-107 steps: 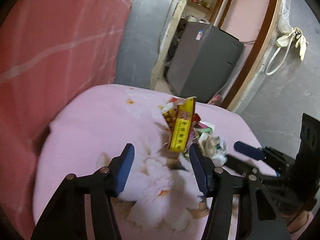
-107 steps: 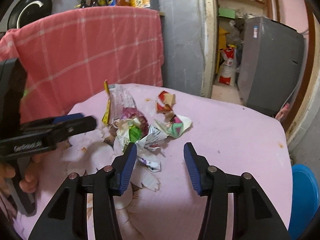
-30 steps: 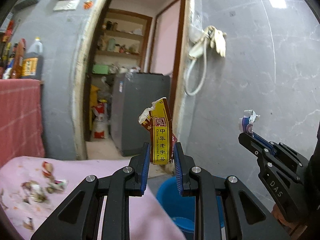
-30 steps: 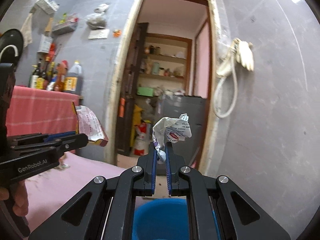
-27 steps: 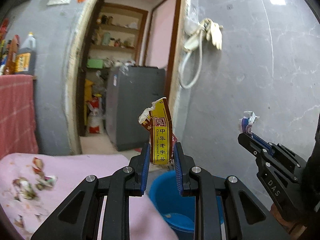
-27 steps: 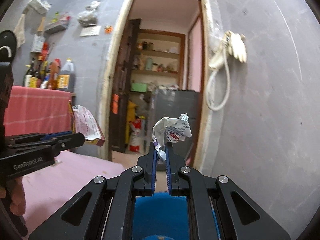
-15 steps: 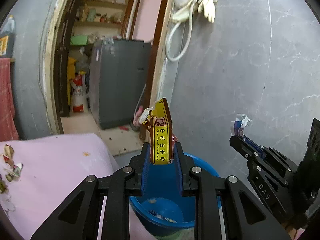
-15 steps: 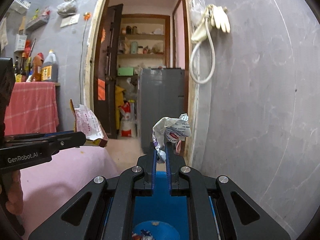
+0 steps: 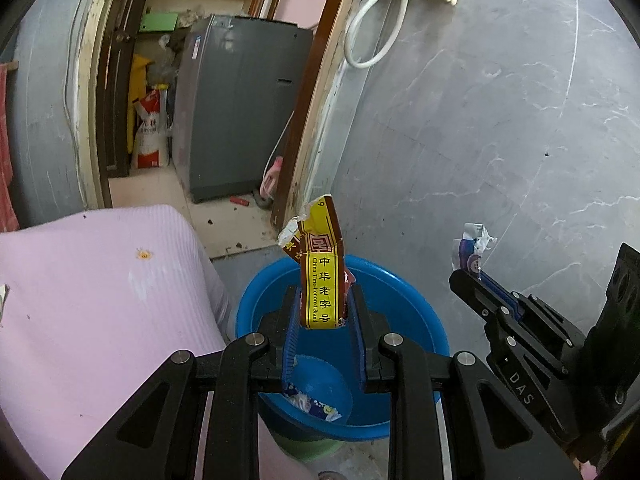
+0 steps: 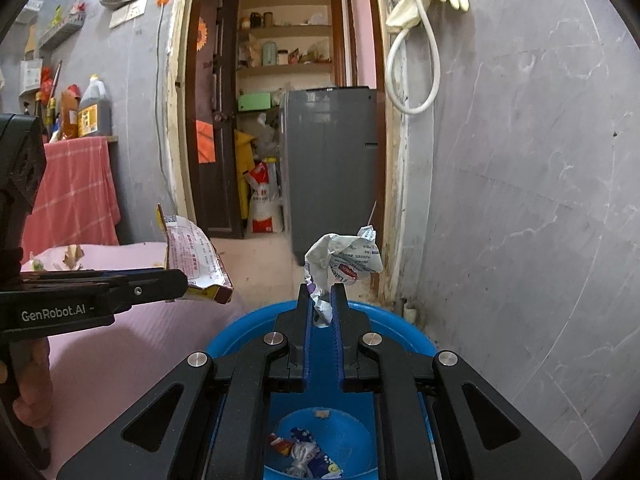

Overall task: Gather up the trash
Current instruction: 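Carry both wrappers to the blue basin and open both tools to drop them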

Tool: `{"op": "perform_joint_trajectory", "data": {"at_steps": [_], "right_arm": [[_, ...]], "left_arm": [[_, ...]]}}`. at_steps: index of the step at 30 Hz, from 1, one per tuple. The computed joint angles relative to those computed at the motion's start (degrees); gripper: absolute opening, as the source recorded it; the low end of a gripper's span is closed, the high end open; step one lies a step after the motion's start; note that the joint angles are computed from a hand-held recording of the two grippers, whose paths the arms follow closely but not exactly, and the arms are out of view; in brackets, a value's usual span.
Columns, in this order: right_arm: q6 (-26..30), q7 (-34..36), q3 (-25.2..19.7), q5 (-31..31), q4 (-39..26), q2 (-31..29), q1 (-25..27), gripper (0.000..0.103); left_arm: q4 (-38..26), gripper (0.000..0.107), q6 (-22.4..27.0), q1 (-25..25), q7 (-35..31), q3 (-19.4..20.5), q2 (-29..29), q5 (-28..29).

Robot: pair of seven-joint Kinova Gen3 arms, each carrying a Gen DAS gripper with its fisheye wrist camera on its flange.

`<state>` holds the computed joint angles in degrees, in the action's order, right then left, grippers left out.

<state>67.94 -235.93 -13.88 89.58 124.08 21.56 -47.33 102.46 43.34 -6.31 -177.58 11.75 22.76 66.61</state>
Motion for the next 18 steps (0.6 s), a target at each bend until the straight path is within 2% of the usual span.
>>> {"op": "perform_joint_trajectory", "data": {"at_steps": [11,15,17,18], "right_arm": [[-8.9,-0.3,0.3,1.3,0.4,-1.0,4.9,0.009],[-9.9,-0.3,0.4,0.9,0.3,-1.4,5.3,0.011],[-9.5,-0.2,0.4,0.6,0.2,-1.6,5.0,0.015],[-9.4,-0.4,0.5,0.7,0.2,-1.6,4.9,0.021]], "left_arm": [[-3.9,0.022,0.2,1.6,11.5,0.2,2.0,-8.9],[-3.7,0.027,0.1,0.2,12.2,1.2,1.9,-9.1],[-3.1,0.033,0.0,-0.6,11.3,1.6,1.4,-8.0],[-2.6,0.034,0.0,-1.0,10.8,1.7,1.1,-7.4]]}}
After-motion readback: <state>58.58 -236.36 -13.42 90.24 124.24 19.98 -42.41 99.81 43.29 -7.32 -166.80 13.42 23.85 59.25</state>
